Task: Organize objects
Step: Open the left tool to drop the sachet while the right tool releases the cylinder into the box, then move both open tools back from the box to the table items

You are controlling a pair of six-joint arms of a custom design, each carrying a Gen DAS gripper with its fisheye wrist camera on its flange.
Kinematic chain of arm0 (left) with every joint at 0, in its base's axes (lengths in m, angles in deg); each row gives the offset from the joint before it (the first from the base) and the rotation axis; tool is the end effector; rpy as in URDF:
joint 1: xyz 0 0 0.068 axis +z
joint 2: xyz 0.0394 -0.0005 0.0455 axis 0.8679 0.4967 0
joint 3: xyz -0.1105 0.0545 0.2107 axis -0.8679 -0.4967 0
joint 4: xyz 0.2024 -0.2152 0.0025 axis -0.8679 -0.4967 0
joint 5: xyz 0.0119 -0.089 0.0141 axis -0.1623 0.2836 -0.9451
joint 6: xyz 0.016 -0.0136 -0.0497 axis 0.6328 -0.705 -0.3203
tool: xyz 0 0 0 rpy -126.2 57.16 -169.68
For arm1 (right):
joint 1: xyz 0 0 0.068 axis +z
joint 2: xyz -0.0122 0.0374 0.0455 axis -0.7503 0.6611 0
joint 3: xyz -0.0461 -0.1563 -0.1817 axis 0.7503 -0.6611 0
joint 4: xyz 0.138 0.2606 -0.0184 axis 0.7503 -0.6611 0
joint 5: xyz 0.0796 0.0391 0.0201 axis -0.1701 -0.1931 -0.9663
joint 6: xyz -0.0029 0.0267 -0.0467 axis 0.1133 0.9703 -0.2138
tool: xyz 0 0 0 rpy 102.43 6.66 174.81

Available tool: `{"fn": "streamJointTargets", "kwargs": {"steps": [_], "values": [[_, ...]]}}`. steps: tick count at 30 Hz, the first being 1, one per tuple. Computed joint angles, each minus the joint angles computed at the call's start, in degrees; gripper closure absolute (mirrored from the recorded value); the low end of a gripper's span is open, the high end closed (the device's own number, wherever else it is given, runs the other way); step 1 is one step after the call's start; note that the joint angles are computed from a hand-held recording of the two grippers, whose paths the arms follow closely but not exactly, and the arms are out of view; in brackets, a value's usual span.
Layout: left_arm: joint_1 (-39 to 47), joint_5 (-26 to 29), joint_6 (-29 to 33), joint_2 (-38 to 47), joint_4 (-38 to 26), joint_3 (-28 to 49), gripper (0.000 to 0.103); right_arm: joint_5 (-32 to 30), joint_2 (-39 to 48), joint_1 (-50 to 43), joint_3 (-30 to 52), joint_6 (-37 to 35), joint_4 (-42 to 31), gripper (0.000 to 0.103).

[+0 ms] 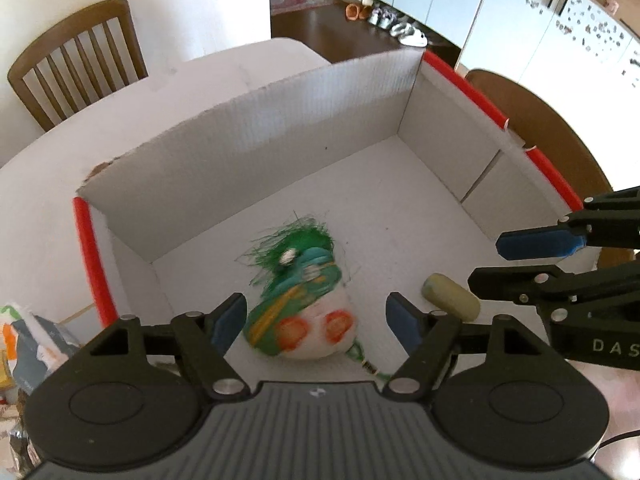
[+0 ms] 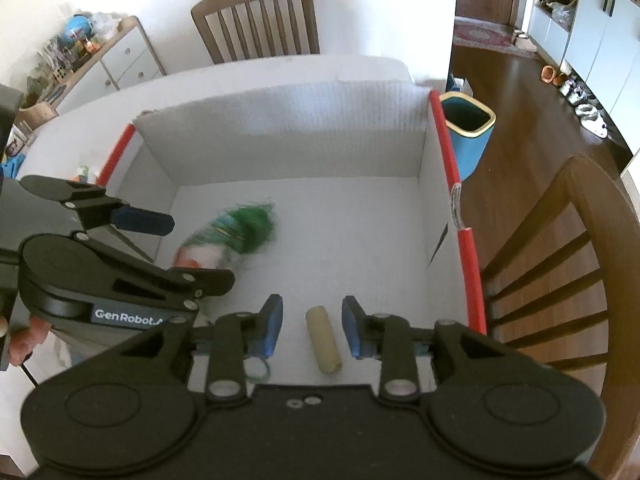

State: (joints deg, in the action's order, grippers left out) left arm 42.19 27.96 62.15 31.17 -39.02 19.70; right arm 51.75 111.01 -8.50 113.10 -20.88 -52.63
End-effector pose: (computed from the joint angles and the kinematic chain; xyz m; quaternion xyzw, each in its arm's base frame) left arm 0.3406 -0.1214 0.1906 0.4250 0.8767 -0.1208 0.1900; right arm 0.1871 0.1434 0.2105 0.1485 0.9543 0.0497 0.2546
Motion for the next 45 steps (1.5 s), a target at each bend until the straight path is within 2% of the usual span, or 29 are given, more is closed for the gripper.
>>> {"fn": "streamJointTargets", "kwargs": {"steps": [12, 19, 28, 29, 39, 45], "values": [[8.0, 8.9, 1.2, -11.0, -1.3, -5.3, 0.027, 7.8, -2.4, 9.2, 5.2, 7.6, -6.9, 0.061], [16.1, 16.6, 7.6, -15.4, -6.9, -4.8, 0.027, 13.9, 3.5, 15.8, 12.1, 13.2, -9.6, 0.052], [27.9, 24.1, 18.2, -14.3, -14.0, -0.5, 0.022, 20.4, 15.4, 22.2, 23.0, 20.0, -10.0, 0.036], [29.2, 24.5, 19.3, -13.9, -14.4, -0.1, 0.02, 21.0, 16.6, 22.8, 24.2, 20.6, -10.1, 0.033], [40.8, 29.6, 28.4, -10.0, -18.0, 4.6, 0.018, 26.6, 29.6, 27.5, 37.2, 24.8, -11.6, 0.01], [46.4, 31.9, 33.8, -4.9, -23.3, 10.6, 0.01, 29.8, 39.2, 29.4, 48.0, 26.3, -15.6, 0.005]]}}
